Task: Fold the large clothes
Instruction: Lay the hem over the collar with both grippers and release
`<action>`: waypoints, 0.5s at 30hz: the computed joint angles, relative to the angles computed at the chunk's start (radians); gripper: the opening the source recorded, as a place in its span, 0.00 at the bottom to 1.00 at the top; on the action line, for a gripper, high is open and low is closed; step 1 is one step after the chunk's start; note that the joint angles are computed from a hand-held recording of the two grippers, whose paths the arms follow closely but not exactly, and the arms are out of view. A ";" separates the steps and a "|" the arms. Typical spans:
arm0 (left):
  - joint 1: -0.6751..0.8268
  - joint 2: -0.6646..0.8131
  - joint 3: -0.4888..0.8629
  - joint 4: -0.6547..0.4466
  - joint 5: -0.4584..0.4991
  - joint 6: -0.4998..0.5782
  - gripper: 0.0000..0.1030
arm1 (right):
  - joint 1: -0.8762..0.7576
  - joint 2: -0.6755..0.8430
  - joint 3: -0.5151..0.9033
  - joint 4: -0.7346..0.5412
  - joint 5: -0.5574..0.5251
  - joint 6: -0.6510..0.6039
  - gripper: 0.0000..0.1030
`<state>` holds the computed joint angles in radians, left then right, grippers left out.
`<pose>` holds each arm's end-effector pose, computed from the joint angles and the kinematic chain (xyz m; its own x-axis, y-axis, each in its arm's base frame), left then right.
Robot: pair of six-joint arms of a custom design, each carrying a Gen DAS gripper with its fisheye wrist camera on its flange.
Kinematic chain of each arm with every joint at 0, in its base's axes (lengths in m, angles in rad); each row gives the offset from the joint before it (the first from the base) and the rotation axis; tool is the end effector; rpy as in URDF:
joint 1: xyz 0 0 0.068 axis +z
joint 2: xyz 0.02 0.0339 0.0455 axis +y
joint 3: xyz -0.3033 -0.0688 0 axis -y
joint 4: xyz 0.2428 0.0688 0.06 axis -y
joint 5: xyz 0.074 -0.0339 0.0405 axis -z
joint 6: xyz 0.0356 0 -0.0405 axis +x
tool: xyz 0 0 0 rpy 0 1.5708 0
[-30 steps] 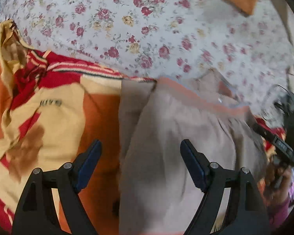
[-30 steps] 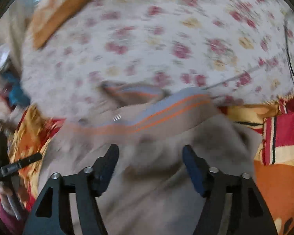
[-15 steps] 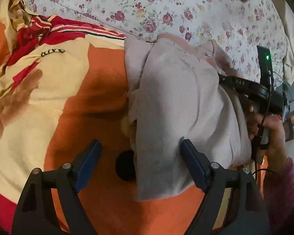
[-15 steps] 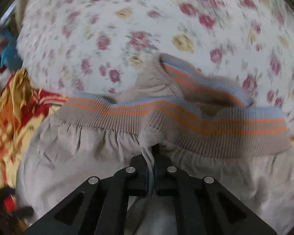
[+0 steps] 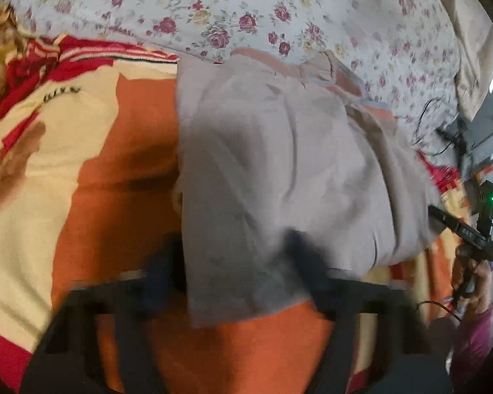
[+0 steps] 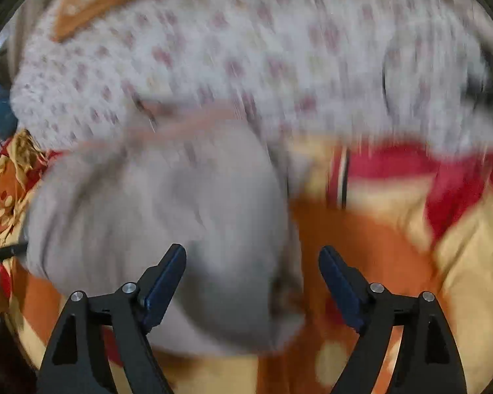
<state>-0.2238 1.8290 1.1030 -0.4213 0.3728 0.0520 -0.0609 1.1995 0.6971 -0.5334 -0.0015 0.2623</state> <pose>0.3510 -0.0932 0.1927 -0.8694 0.2475 -0.4277 0.3984 0.8632 -0.3102 0.2071 -0.0126 0.2375 -0.8137 0.3094 -0.4921 0.2807 0.9505 0.1334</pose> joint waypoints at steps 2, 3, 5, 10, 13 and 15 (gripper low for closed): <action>-0.026 -0.010 -0.009 0.013 -0.054 0.020 0.20 | -0.043 0.017 -0.065 0.060 -0.134 0.000 0.22; -0.031 -0.024 -0.008 0.007 -0.067 0.040 0.11 | -0.046 0.004 -0.084 0.089 -0.148 0.006 0.15; -0.023 -0.051 0.012 -0.031 -0.072 0.062 0.06 | -0.075 -0.056 -0.075 0.067 -0.157 -0.025 0.08; 0.020 -0.119 0.061 -0.094 -0.048 0.099 0.04 | -0.153 -0.185 0.000 -0.063 -0.140 -0.101 0.02; 0.002 -0.094 0.021 -0.029 -0.136 0.100 0.03 | -0.152 -0.185 -0.057 -0.050 -0.103 -0.087 0.01; 0.010 -0.034 0.022 -0.032 -0.165 0.069 0.03 | -0.112 -0.137 -0.117 -0.016 -0.069 -0.061 0.01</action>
<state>-0.2143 1.7946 1.1249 -0.4529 0.2081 0.1205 -0.1733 1.0623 0.5804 -0.5494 -0.0706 0.2012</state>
